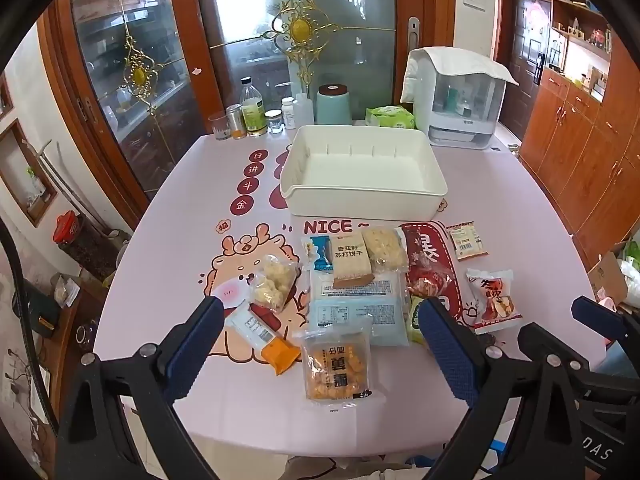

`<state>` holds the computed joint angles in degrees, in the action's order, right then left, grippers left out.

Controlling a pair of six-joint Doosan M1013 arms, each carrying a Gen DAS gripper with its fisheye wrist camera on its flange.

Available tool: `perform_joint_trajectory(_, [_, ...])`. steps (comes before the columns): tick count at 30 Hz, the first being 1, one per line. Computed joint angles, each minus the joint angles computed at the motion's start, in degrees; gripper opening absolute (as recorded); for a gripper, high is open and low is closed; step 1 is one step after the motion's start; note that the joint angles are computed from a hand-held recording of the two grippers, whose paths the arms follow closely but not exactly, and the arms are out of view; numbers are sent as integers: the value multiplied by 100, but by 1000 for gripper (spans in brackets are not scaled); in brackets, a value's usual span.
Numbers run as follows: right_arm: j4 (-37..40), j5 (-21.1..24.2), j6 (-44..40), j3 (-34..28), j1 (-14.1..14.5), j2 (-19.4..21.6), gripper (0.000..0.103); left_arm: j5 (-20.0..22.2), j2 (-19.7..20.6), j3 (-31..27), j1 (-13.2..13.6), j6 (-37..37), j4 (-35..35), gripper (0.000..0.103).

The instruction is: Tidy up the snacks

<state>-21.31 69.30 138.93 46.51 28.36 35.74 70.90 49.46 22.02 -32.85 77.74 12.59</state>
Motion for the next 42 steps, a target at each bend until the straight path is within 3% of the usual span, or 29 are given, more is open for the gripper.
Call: perform_joint_trajectory(42, [105,-28,-152,-38,8,48,76,-265,-197,407,6,-69,-6,97])
